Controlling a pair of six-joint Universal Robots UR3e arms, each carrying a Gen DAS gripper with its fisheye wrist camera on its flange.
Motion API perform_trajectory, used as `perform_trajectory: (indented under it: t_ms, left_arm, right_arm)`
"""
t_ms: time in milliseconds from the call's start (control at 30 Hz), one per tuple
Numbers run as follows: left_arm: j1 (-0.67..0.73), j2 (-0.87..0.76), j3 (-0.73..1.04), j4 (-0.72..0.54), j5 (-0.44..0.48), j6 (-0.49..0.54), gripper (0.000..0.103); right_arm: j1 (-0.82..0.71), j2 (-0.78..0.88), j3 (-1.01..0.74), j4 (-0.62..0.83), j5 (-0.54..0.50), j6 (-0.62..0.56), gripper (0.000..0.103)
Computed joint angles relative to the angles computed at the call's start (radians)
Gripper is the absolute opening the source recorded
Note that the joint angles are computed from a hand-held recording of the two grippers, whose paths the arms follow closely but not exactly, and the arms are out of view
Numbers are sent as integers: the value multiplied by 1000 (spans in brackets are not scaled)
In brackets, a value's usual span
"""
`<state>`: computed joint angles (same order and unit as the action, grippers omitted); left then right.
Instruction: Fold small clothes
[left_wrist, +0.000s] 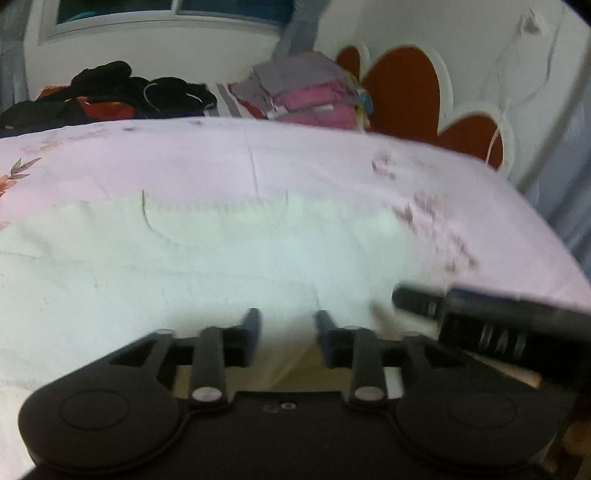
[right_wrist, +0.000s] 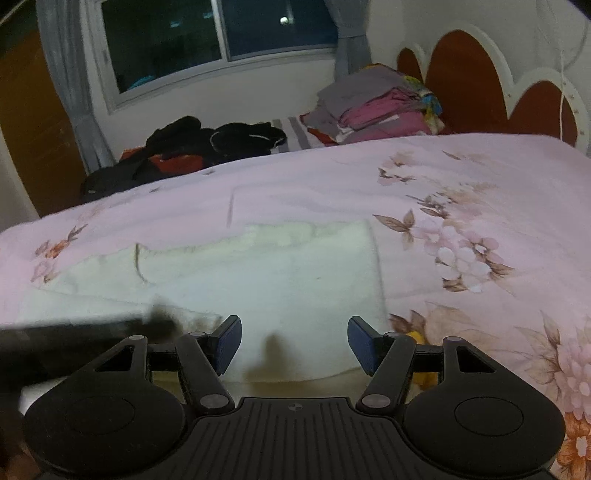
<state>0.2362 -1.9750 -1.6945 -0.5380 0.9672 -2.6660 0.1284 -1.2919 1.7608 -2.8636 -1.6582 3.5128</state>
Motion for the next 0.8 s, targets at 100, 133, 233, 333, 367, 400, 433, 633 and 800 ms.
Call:
perform_trajectory:
  t_ms: [100,133,233,333,367,400,433,633,800]
  left_arm:
    - [76,96,-134,74,-32,23,75]
    - [96,123,-158,89,-33,28,77]
    - [172,185,-225,111,-17,61,77]
    - [250,227,-292,151,10,98,77]
    - [274,234,-317,174,23,109,77]
    - [289,236,-327,188,39,120,77]
    - [291,233,-330,201,58,120,77]
    - [332,198,-349,268,147,90,76]
    - [342,157,-328,312,195,53,79]
  right_arm:
    - [-19,-8,12,-14,53,-7,63]
    - [-22,-6,9,-12,75,0,63]
    - [-15,34,-24,-11,129,20,63]
    - [18,90,-90,15,151,22,63]
    - [35,112,-122,38,145,21,63]
    - [50,136,-156,65,140,18,63]
    - [63,159,-188,86,140,14,63]
    - [133,242,-299,131,75,-33,8]
    - [114,228,-301,110,116,-88,4]
